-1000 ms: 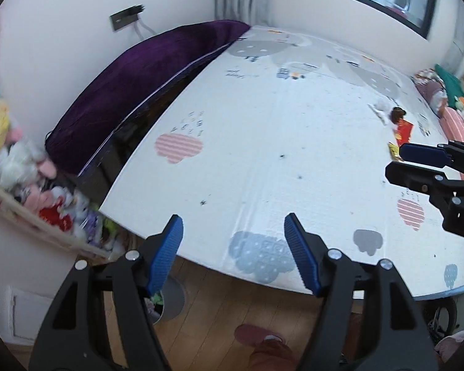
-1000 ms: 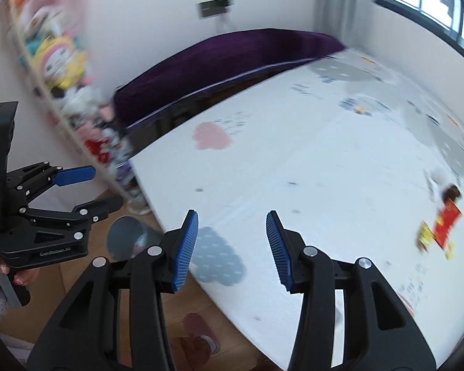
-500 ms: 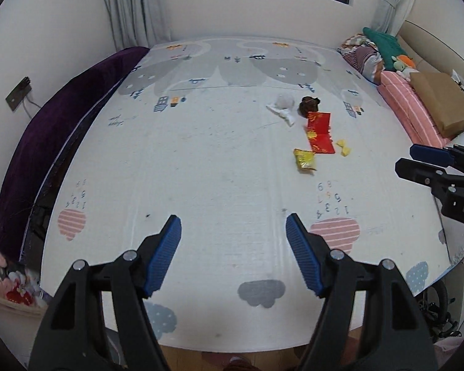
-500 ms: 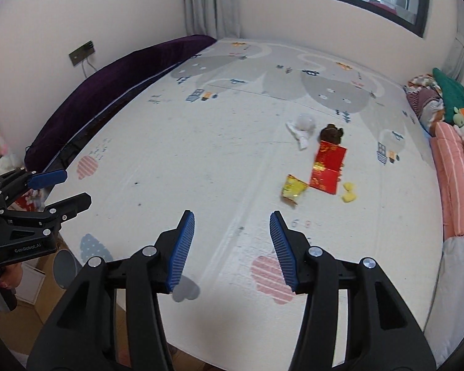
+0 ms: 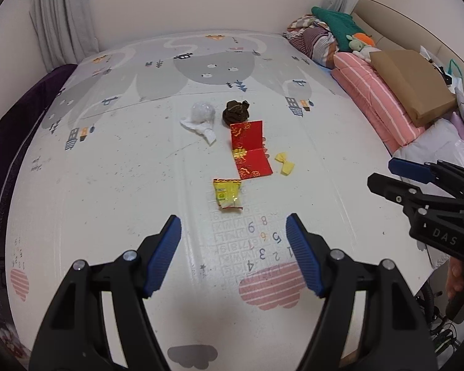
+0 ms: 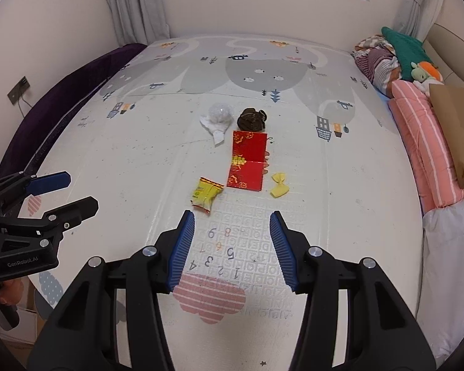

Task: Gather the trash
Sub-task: 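Reach the left tool to the yellow Lipo snack bag and close on it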

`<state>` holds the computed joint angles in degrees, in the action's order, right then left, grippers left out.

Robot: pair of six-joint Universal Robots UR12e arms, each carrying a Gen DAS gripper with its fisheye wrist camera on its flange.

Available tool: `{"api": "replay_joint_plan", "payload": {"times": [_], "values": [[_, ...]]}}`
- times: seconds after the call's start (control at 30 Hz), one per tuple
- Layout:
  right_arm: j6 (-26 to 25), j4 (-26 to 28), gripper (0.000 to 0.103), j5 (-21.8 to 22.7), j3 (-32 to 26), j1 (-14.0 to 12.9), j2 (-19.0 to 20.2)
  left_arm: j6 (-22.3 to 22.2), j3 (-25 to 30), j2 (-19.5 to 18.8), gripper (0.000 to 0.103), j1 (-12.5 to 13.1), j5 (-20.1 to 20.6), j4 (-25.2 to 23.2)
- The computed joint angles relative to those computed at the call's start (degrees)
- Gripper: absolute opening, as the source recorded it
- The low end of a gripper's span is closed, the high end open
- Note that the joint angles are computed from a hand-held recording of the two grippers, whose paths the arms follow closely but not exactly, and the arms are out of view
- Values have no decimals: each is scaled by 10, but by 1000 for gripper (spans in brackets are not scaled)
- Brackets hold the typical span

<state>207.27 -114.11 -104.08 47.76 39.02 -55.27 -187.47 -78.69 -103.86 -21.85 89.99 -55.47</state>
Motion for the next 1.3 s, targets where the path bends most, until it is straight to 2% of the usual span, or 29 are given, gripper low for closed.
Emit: {"api": "replay_joint_plan", "payload": {"times": [0.23,0.47,0.7,0.97,1.3], "values": [[4,-20,49,6,6,-26,23,8,36,-60,70,2,-19,-2],[-34,-42,49,24,15,-52,51,-13,55,-110,70,0,-13,-1],[-74,-79,49,57,26,-74,77,-44,72,-156,70,-6,11,7],[-129,-118,49,83,31,-89,102,-66,77,-188,70,-8,40,23],[-134,-126,49,108,34,-98,123,-63,79,-210,70,-9,50,21]]}}
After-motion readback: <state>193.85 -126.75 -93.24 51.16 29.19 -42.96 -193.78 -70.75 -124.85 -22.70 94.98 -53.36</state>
